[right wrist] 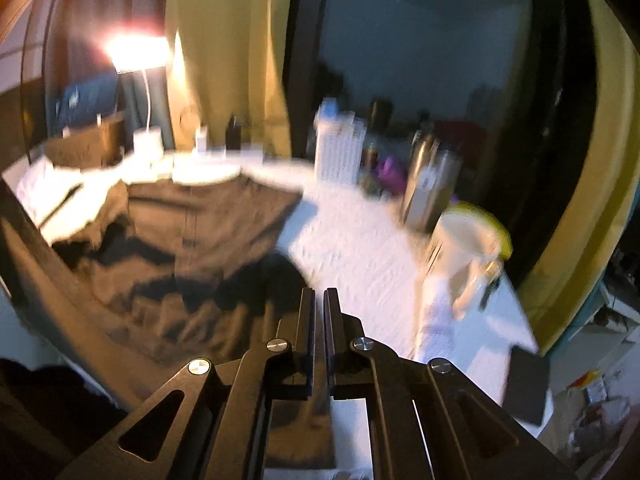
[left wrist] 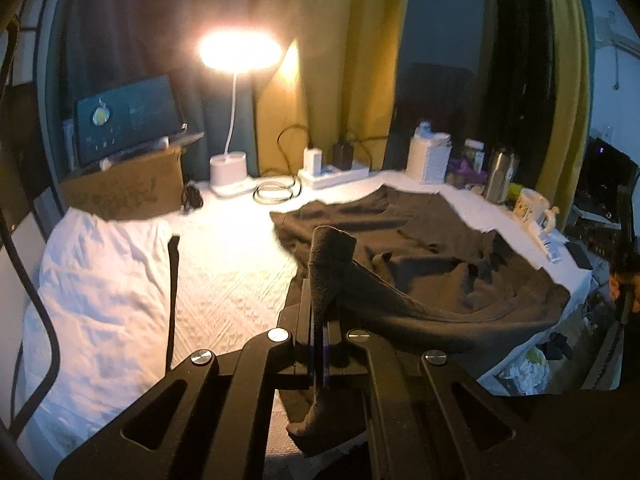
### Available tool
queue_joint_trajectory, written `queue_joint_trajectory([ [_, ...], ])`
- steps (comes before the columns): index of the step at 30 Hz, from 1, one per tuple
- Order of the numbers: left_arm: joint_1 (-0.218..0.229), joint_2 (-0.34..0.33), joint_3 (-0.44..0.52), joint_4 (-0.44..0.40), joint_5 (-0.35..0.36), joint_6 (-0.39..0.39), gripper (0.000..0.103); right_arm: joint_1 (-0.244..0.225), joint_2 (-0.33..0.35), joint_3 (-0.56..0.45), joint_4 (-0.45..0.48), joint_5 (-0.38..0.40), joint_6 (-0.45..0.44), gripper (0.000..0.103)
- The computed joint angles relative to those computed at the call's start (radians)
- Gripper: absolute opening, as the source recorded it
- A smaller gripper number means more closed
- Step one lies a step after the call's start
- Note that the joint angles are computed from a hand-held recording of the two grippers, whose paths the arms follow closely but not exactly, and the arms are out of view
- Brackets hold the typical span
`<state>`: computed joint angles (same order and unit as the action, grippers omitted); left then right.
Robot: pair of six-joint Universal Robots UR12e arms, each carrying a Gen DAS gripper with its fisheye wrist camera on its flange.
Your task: Fold small clothes
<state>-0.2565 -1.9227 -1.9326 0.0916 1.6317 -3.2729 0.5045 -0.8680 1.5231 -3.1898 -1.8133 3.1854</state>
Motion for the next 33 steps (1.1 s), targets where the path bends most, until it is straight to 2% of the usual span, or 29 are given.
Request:
queue_joint_trajectory([
  [3,0.003,-0.014,0.010,-0.044,0.002,-0.013,0.001,0.004,0.021,-0.023,0.126,-0.026,0.027,0.004],
  [7,0.004,-0.029,0.019,-0.083,-0.008,-0.024,0.001,0.000,0.033,-0.023,0.208,-0.042,0.117,0.005],
  [13,0.014,-0.042,0.029,-0.123,-0.030,-0.024,0.001,-0.002,0.043,-0.028,0.278,-0.060,0.188,0.005],
  [18,0.021,-0.051,0.032,-0.142,-0.054,-0.024,0.001,-0.003,0.049,-0.027,0.268,-0.072,0.197,0.006],
  [21,0.024,-0.056,0.034,-0.151,-0.067,-0.027,0.001,0.001,0.050,-0.034,0.308,-0.113,0.220,0.007],
  [24,0.029,-0.062,0.038,-0.164,-0.082,-0.026,0.001,0.010,0.048,-0.029,0.320,-0.170,0.255,0.029],
  [25,0.030,-0.065,0.040,-0.168,-0.086,-0.025,0.001,0.013,0.049,-0.031,0.330,-0.199,0.270,0.048],
  [26,0.031,-0.067,0.043,-0.172,-0.092,-0.023,0.001,0.015,0.051,-0.034,0.340,-0.234,0.280,0.078],
  [27,0.031,-0.069,0.045,-0.175,-0.097,-0.021,0.001,0.015,0.053,-0.035,0.354,-0.265,0.301,0.088],
  [30,0.033,-0.073,0.050,-0.175,-0.103,-0.018,0.001,-0.002,0.039,-0.006,0.312,-0.191,0.326,0.091],
  [33,0.034,-0.074,0.053,-0.181,-0.102,-0.021,0.001,0.000,0.034,0.007,0.261,-0.215,0.322,0.091],
])
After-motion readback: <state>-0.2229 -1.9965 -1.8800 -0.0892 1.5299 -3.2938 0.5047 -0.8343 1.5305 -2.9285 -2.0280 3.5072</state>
